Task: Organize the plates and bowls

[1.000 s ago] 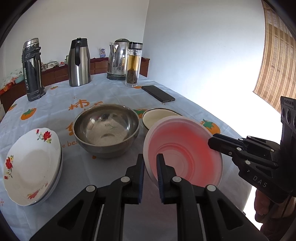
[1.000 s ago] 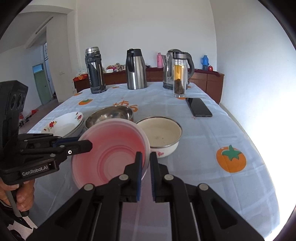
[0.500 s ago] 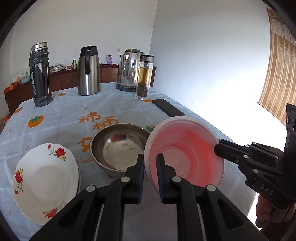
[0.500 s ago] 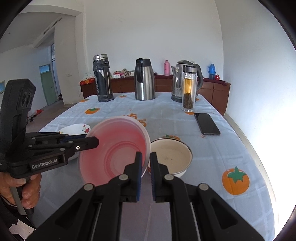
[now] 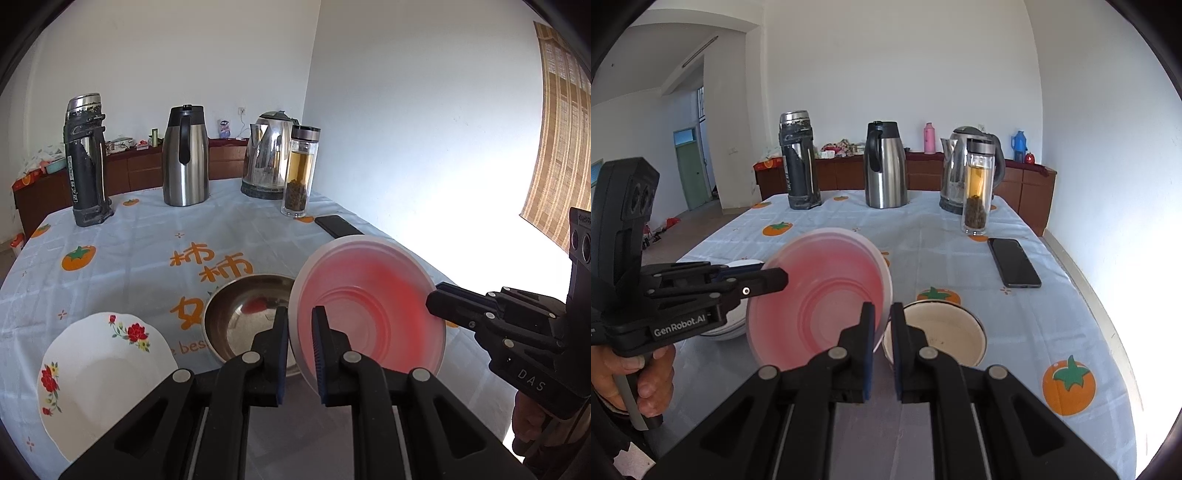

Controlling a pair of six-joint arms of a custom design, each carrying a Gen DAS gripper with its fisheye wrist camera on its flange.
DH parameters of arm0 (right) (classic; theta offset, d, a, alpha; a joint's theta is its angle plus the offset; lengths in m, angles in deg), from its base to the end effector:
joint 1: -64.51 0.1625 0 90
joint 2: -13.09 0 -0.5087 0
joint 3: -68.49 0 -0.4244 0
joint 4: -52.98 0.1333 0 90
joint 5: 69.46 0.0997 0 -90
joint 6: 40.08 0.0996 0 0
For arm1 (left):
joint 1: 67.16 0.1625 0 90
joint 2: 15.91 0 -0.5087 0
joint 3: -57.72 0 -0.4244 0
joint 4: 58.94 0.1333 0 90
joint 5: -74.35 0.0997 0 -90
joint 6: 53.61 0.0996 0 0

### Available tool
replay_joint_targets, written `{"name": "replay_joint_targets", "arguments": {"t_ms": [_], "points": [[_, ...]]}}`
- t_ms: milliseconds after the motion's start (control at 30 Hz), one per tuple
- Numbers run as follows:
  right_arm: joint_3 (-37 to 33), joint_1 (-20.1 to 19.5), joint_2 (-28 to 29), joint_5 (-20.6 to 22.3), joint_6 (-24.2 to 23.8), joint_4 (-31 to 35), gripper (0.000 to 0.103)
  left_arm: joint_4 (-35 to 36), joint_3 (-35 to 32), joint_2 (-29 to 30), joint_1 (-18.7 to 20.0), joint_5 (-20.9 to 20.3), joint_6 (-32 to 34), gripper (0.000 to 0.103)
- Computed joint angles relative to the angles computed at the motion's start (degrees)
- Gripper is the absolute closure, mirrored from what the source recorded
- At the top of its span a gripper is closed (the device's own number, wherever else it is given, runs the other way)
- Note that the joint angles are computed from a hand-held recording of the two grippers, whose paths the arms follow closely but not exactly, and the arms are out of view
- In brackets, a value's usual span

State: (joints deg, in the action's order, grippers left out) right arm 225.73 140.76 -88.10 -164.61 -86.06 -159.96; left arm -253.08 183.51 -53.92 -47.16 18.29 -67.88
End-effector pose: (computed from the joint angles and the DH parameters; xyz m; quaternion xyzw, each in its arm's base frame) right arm 0.0569 -0.2905 0.3622 0.2076 -0.8077 0.4588 0.3067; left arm -0.4392 -0.3609 0.0005 0.4058 0.8564 -0.2947 0.1229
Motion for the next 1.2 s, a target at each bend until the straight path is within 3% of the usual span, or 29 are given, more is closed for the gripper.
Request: {"name": "replay_joint_targets", "arguments": {"t_ms": [433,1200], "points": [[-3.59,3.74,2.48,-3.81,1.5,1.68,0.094,-3.12,-2.82,0.31,2.92,-1.87,4.71,0.092],[-6.76,8.78,10.58,-12.34,2.23,-3.88,0.094,-1.71,-3.15,1.27,5.66,-2.82,2.54,0.092]]}}
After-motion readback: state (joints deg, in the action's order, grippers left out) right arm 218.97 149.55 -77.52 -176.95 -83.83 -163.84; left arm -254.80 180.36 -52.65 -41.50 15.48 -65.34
